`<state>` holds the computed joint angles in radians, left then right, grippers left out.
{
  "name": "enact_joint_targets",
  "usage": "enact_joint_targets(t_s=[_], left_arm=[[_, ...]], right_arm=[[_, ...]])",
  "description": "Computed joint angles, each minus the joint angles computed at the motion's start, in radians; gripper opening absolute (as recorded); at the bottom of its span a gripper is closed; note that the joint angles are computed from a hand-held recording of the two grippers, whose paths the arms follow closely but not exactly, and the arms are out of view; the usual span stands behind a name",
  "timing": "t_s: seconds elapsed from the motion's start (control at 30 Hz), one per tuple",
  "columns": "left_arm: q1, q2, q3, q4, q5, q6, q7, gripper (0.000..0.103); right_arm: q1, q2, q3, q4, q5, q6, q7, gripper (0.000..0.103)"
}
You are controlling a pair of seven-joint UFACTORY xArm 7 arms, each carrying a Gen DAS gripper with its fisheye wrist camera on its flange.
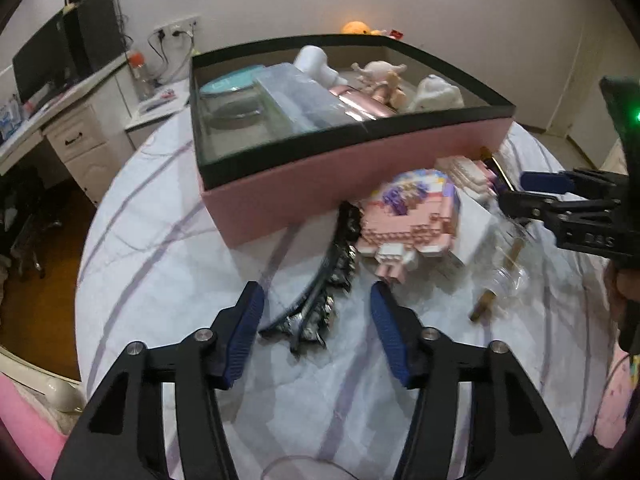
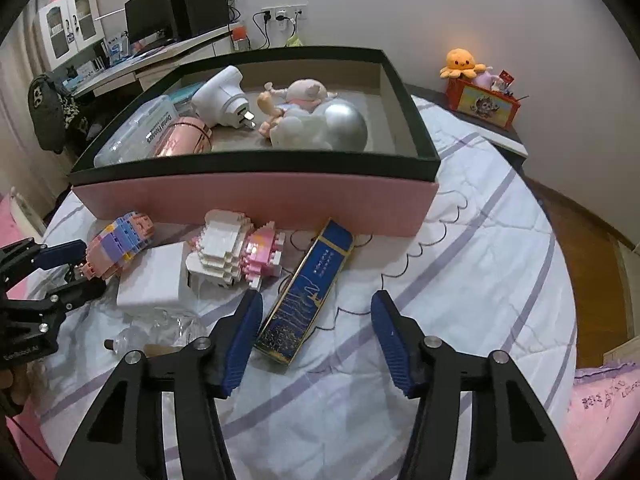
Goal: Organize rigid objects
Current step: 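Grasp the black hair clip with the left tool while the right tool grasps the blue box, then carry the hair clip and blue box into the pink box and release both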
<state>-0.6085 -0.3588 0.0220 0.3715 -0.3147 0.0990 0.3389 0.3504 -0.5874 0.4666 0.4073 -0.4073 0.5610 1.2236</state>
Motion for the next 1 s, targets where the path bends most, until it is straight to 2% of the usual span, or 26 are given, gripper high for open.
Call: enact_joint_targets(t_s=[0.03,0.07,0.13,0.17,0.2,0.23,0.27,0.3,0.33,0.37,0.43,0.53,0.63,0.67,0.77,1.0], left_arm=[[0.029,0.022,-0.026,0.010,0.020,-0.013,-0.034,0.073],[0.017,0.030,-0.020,0.015,0.005,-0.018,-0.027,0.076],[-0.052,0.048,0.034,0.026,-0.033,-0.028,0.014,0.075],[-0.044,0.055,0.014,0.027,-0.025,-0.033,0.010,0.072],[-0.025,0.054,-0.011,0.024,-0.009,-0.034,0.000,0.065],[-0.036,0.046,-0.007,0.023,-0.011,-0.024,0.006,0.059],[-0.076,0.028,0.030,0.020,-0.040,-0.004,0.032,0.047],[-0.087,0.019,0.039,0.020,-0.055,0.011,0.041,0.034],[-0.084,0.005,0.035,0.017,-0.061,0.027,0.046,0.027],[-0.086,-0.011,0.035,0.011,-0.071,0.042,0.053,0.022],[-0.091,-0.022,0.035,-0.001,-0.093,0.036,0.067,0.022],[-0.114,0.010,0.044,-0.003,-0.126,-0.034,0.058,0.029],[-0.049,0.025,-0.031,0.004,-0.071,-0.042,-0.017,0.027],[-0.055,0.020,-0.024,0.003,-0.068,-0.036,-0.026,0.020],[-0.153,-0.018,0.084,-0.013,-0.141,-0.022,0.009,0.019],[-0.071,-0.126,0.013,-0.084,-0.091,-0.005,-0.093,0.019]], right_arm=[[-0.004,0.004,0.000,0.002,-0.003,-0.009,0.003,0.058],[-0.014,0.020,0.010,0.012,-0.012,-0.010,0.011,0.058],[-0.024,0.045,0.004,0.017,-0.025,-0.026,0.009,0.058],[-0.030,0.057,0.009,0.017,-0.033,-0.035,0.018,0.058],[-0.035,0.054,0.013,0.016,-0.046,-0.035,0.024,0.057],[-0.032,0.052,0.014,0.015,-0.049,-0.031,0.026,0.053],[-0.022,0.044,0.007,0.010,-0.044,-0.027,0.022,0.049],[-0.010,0.033,-0.002,0.004,-0.036,-0.026,0.015,0.037],[0.005,0.015,-0.009,-0.001,-0.023,-0.008,0.005,0.024],[0.013,0.002,-0.013,-0.006,-0.014,0.004,0.000,0.022],[0.021,-0.013,-0.024,-0.018,0.002,0.003,-0.011,0.021],[-0.019,0.008,-0.002,-0.013,-0.027,-0.026,-0.001,0.021],[-0.035,0.030,0.012,0.003,-0.056,-0.024,-0.002,0.021],[-0.023,0.018,-0.007,-0.011,-0.045,-0.041,-0.010,0.021],[0.015,-0.040,-0.044,-0.056,0.005,-0.069,-0.032,0.020],[0.054,-0.168,-0.048,-0.106,0.094,-0.077,-0.067,0.020]])
